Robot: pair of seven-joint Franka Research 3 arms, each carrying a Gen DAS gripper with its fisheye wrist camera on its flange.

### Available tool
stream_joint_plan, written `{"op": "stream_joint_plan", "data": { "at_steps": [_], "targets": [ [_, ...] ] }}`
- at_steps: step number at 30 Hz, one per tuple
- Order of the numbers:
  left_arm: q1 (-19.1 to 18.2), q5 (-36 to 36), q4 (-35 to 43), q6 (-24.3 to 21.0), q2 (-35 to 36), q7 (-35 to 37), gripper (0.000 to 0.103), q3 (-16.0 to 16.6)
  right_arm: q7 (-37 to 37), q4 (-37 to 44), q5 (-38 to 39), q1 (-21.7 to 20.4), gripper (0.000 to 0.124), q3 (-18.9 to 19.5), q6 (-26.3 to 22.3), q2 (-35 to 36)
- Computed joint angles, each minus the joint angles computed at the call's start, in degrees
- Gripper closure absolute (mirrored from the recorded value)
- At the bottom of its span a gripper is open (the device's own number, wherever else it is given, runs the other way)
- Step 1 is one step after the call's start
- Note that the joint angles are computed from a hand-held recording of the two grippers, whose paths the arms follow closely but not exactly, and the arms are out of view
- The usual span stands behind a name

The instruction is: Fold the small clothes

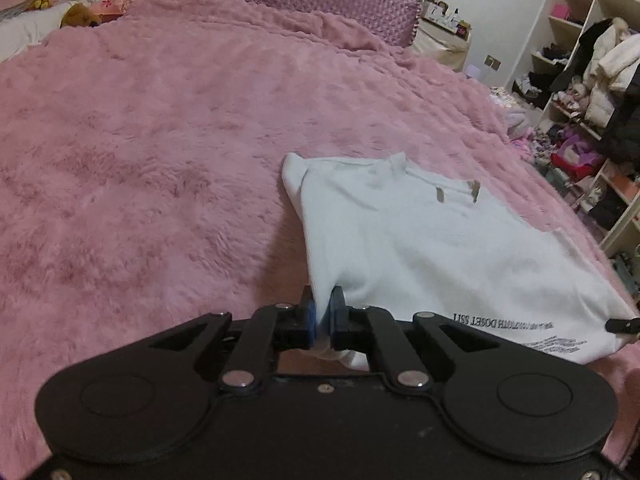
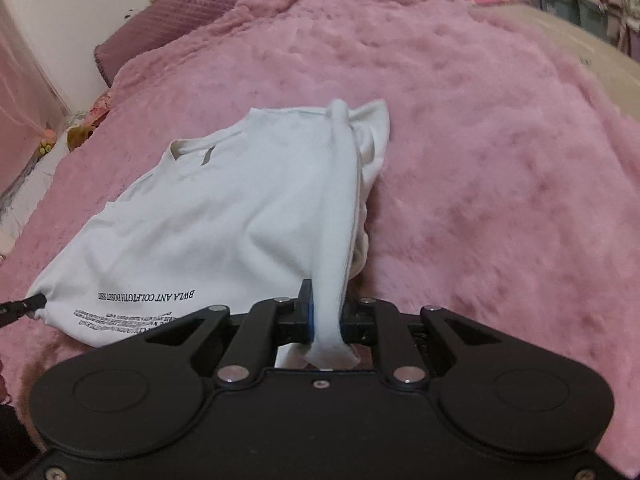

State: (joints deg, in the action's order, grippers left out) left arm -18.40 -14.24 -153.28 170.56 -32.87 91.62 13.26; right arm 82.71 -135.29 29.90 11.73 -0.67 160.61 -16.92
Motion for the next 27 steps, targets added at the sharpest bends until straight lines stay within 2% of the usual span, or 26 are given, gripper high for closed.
{"op": "stream_joint_plan", "data": {
  "at_steps": [3, 4, 5, 7, 8, 10, 11, 12, 14, 15, 17, 19, 21, 22, 23, 25, 26, 27],
  "targets": [
    [0.8, -0.1, -1.8, -3.7, -3.5, -0.9, 0.099, -0.7, 2.6, -1.9, -2.2, -1.6, 0.119, 0.7, -2.9, -3.3],
    [2.1, 0.4, -2.1, -5.4, -3.6, -1.6, 0.099, -1.7, 3.9, -2.2, -3.8, -2.5, 0.119, 1.1, -4.5, -4.0],
    [3.8, 1.4, -2.3, -7.7, -3.8, -2.5, 0.099, -3.2, 5.5, -2.3, -5.4, -3.4, 0.119, 1.5, -6.3, -4.6],
    [10.7, 6.5, -2.6, -12.4, -2.6, -6.7, 0.097, -9.3, 10.4, -1.8, -10.9, -6.1, 0.118, 3.3, -10.8, -4.6],
    [12.0, 8.0, -2.5, -14.1, -2.0, -7.6, 0.093, -10.5, 14.5, -1.8, -15.5, -8.4, 0.114, 5.2, -11.6, -4.4],
    [13.4, 8.9, -2.5, -15.4, -2.2, -9.6, 0.076, -11.1, 20.8, -2.6, -23.2, -11.1, 0.105, 7.7, -10.9, -4.8],
    [14.8, 10.4, -2.3, -15.0, -2.6, -10.9, 0.073, -12.4, 22.9, -3.3, -25.5, -11.6, 0.103, 8.3, -9.8, -5.6],
    [17.4, 13.8, -2.1, -13.9, -2.9, -13.1, 0.071, -15.2, 25.3, -4.2, -28.7, -12.5, 0.103, 9.5, -8.1, -6.7],
    [23.4, 22.1, -1.5, -10.5, -3.2, -18.0, 0.067, -21.6, 31.1, -5.9, -37.9, -16.2, 0.103, 14.1, -3.8, -8.8],
    [25.8, 25.5, -1.0, -8.2, -2.8, -20.1, 0.059, -24.1, 33.0, -6.5, -42.6, -18.1, 0.103, 16.3, -1.4, -9.5],
    [27.3, 28.9, 0.8, -5.1, -0.4, -22.6, 0.057, -26.0, 35.4, -5.6, -49.5, -20.5, 0.103, 19.9, 0.4, -8.8],
    [27.9, 30.5, 2.4, -1.8, 2.7, -26.0, 0.056, -27.0, 36.9, -4.0, -52.5, -20.4, 0.103, 20.5, 1.8, -6.4],
    [31.2, 33.5, 3.8, 1.9, 6.0, -31.0, 0.056, -30.4, 38.4, -2.3, -53.9, -19.4, 0.103, 19.9, 3.1, -3.3],
    [32.8, 35.1, 4.5, 3.1, 7.7, -33.1, 0.055, -32.0, 40.9, -1.2, -56.3, -20.3, 0.103, 20.8, 3.8, -1.8],
    [33.7, 36.5, 5.4, 2.7, 9.4, -34.4, 0.055, -33.1, 44.4, -0.2, -59.7, -22.0, 0.103, 22.3, 4.1, -0.5],
    [35.0, 39.3, 8.2, -2.3, 13.0, -37.3, 0.052, -35.6, 49.0, 1.7, -64.9, -23.5, 0.103, 24.0, 2.8, 1.8],
    [35.9, 41.4, 8.3, -3.2, 14.4, -39.4, 0.051, -36.8, 49.4, 3.2, -66.0, -23.2, 0.103, 24.4, -1.4, 3.1],
    [35.7, 42.5, 7.9, -2.7, 15.7, -40.3, 0.048, -36.4, 49.7, 3.4, -66.4, -22.5, 0.103, 24.2, -5.0, 3.3]
  ]
}}
